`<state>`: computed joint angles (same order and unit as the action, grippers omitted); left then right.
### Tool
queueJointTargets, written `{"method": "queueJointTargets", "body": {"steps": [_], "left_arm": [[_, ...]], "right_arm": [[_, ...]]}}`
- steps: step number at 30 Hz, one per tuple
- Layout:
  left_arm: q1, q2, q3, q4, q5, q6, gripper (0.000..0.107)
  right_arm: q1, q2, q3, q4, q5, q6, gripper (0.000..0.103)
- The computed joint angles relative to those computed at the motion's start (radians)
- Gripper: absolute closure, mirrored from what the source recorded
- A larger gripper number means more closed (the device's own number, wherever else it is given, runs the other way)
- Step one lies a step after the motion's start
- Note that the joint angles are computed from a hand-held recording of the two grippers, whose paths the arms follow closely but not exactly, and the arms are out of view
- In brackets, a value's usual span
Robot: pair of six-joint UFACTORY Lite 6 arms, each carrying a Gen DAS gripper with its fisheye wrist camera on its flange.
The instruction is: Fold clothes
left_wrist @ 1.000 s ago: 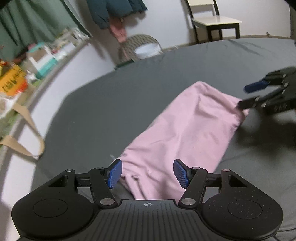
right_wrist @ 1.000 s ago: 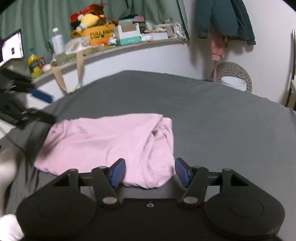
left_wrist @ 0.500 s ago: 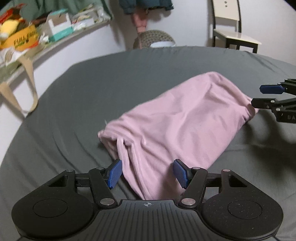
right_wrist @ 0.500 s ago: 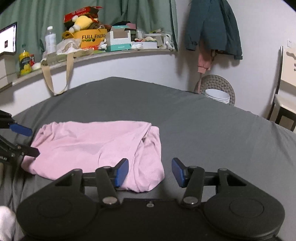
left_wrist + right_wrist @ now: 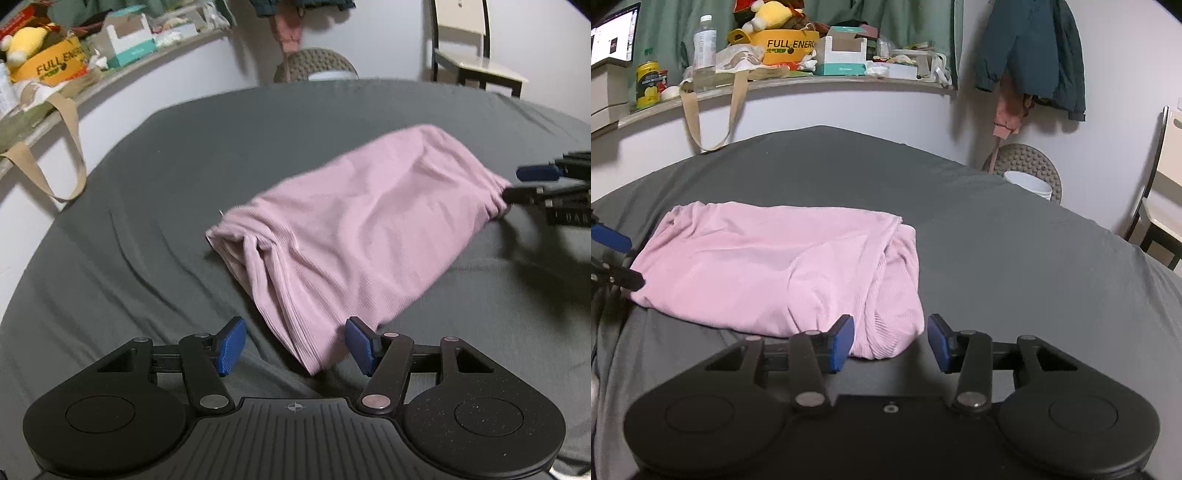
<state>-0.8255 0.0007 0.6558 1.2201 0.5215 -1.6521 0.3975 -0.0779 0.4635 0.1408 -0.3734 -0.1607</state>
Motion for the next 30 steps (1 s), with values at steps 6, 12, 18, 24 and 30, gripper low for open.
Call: {"method": "queueJointTargets", "body": {"steps": [6, 12, 18, 24, 30], "left_arm": [[0.008, 0.009, 0.003, -0.018, -0.018, 0.034, 0.057], [0.03, 0.018, 0.009, -0.041, -0.065, 0.072, 0.087], [0.023, 0.011, 0.009, -0.055, -0.044, 0.117, 0.102], [0.026, -0.001, -0.016, -0.028, -0.013, 0.095, 0.102], [0.049, -0.021, -0.037, 0.051, -0.043, 0.01, 0.095]], "right_arm": [[-0.033, 0.021, 0.016, -0.094, 0.019, 0.102, 0.065], [-0.05, 0.04, 0.025, -0.162, 0.022, 0.158, 0.07], [-0.07, 0.046, 0.039, -0.294, 0.041, 0.274, 0.088], [-0.131, 0.016, 0.038, -0.556, 0.058, 0.528, 0.098], [-0.177, 0.022, 0.048, -0.503, 0.062, 0.509, 0.099]]}}
